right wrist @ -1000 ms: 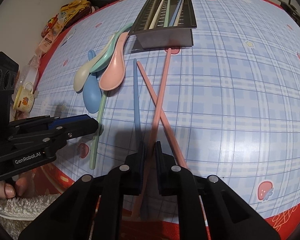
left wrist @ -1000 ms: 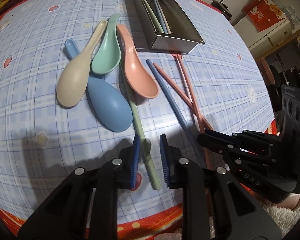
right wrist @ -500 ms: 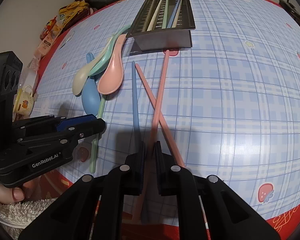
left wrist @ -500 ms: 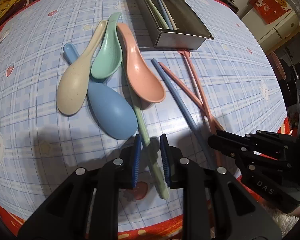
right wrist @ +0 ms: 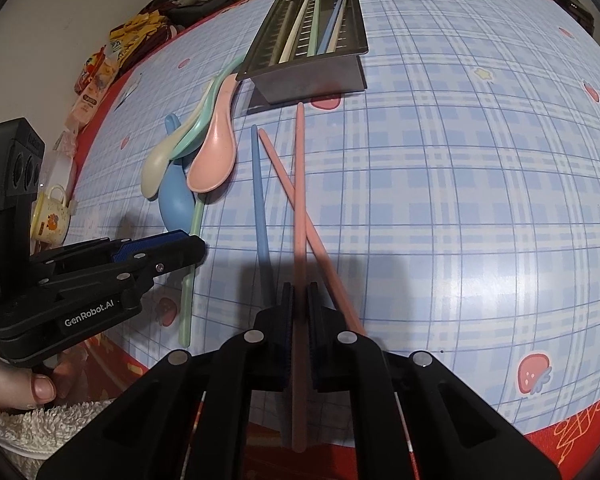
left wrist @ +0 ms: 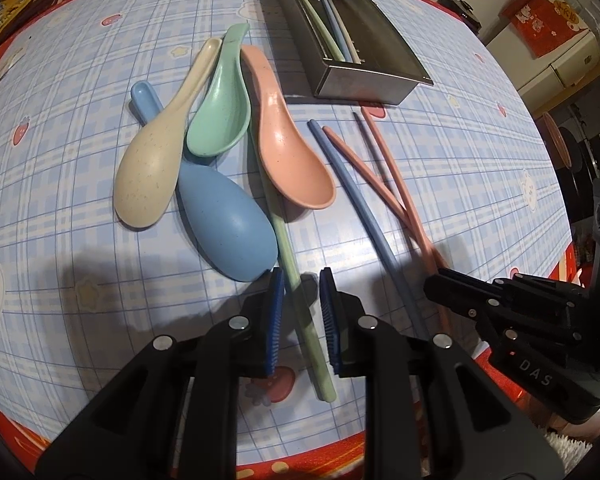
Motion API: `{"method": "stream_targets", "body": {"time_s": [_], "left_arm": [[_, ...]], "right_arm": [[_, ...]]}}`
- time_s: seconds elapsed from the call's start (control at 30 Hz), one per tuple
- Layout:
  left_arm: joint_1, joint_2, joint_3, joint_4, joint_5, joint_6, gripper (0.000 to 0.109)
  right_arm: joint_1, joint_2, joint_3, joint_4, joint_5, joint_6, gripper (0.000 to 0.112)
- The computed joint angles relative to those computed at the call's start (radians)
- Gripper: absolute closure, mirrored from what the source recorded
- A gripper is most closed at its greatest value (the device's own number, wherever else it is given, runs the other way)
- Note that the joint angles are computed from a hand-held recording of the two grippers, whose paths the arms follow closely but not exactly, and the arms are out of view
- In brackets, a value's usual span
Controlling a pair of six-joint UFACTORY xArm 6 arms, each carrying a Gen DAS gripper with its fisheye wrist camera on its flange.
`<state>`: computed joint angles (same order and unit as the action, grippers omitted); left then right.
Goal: Organize utensils
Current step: 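Close the left gripper on the light green chopstick while the right gripper holds the pink chopstick, then carry both chopsticks over the metal tray and lower them in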
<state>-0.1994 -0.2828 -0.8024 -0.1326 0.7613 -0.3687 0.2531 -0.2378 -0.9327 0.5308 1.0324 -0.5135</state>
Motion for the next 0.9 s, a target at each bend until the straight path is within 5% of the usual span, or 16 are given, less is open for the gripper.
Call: {"method": "stream_targets", "body": {"time_s": [0.17,0.9], "left_arm": [[-0.010,0.002,0.002,0.054,-0.003,-0.040,0.095],[0.070,-0.240,0.179,-0.145,0.039,0.072,0.098]], "right_arm": [[-0.006,-0.013,0.007,-0.002,-0.005,0.003,0.105],[-0.019,-0.064,0.025,0.005,-0.024,0.003,0.105]]}}
